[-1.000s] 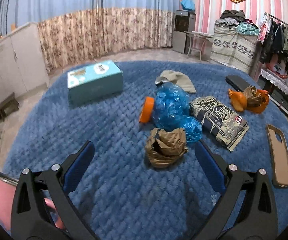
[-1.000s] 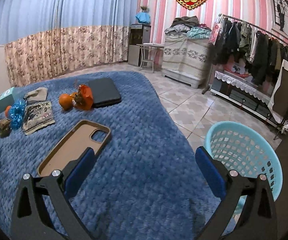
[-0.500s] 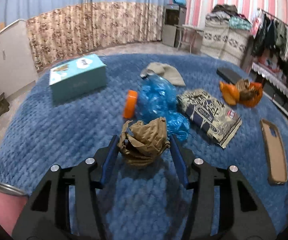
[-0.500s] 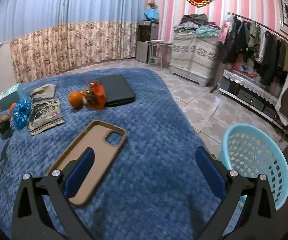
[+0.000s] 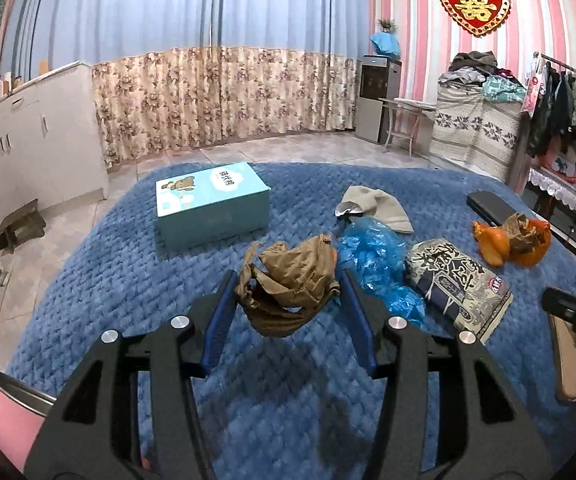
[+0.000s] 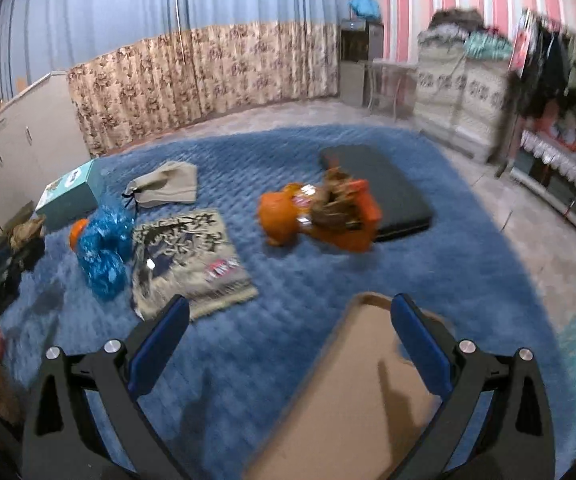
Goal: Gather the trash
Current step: 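Grasp the crumpled brown paper with the left tool while the right tool grasps the printed packet, then carry both items to the basket and open the left tool to drop the brown paper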
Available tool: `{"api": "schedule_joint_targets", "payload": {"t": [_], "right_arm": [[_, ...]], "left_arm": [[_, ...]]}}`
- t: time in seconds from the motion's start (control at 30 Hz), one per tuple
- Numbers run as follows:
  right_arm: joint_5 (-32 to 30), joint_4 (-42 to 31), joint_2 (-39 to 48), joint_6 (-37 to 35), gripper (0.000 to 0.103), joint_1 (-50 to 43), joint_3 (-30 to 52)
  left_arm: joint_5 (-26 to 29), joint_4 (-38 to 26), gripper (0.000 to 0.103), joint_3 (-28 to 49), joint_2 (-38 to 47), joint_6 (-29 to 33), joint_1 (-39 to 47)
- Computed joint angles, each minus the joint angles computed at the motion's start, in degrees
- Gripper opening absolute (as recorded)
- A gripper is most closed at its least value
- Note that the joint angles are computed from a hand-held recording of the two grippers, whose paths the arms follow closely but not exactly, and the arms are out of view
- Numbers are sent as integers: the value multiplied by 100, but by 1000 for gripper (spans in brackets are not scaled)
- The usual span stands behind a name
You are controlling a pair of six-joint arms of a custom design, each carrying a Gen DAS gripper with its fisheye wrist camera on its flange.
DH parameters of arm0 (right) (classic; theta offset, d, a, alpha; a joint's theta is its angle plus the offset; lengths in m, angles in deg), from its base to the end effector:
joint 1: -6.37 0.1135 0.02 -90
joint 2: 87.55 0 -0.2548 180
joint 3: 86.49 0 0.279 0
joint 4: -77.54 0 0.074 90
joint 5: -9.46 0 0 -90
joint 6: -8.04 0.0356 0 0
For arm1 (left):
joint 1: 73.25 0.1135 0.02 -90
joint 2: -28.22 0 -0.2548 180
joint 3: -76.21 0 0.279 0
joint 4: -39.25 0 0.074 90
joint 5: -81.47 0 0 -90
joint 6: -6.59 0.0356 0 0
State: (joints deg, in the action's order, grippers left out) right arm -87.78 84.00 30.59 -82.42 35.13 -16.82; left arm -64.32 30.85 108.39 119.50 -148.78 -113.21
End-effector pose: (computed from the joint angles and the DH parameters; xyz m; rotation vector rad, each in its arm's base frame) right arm 0.3541 0.1995 0.0562 -0.6509 2.2370 0.3963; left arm 0.1760 -0.1091 0.0420 -0.6855 2.0235 0.3461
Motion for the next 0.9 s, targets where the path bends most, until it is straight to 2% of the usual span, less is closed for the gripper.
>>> {"api": "schedule_joint_targets", "payload": {"t": [0.17,0.27,0.37,0.43,0.5,0.53,0.57,0.63,0.67,0.7,0.9], "right_arm": [[124,-615,715,128,98,281,965],[-35,-1108,1067,308,97,331,1557],[127,-1747,1461,169,88,493,2212],[281,-1728,1513,36,83,578,2253],[209,-1606,1451,-60,59,602,2136],[132,-1582,1423,-101,55,610,2091],[154,-1501,1343,-147,43,635,1967],[287,-1395,1278,-203,32,696,1846],[400,-1315,1229,-223,16,727,1754],[423,-1272,1191,-236,10,729,1692],[167,-752,592,-234,4,547,933]], "left_arm": [[265,377,51,-234,-88,50,241],[399,607,51,-323,-96,159,356],[424,682,51,-344,-93,256,399],[454,759,51,-343,-61,350,439],[458,793,51,-314,7,370,434],[455,786,51,-308,11,362,431],[455,784,51,-303,17,366,436],[446,762,51,-297,15,340,423],[442,768,51,-300,12,346,427],[439,774,51,-300,14,351,432],[454,778,51,-305,11,375,451]]}}
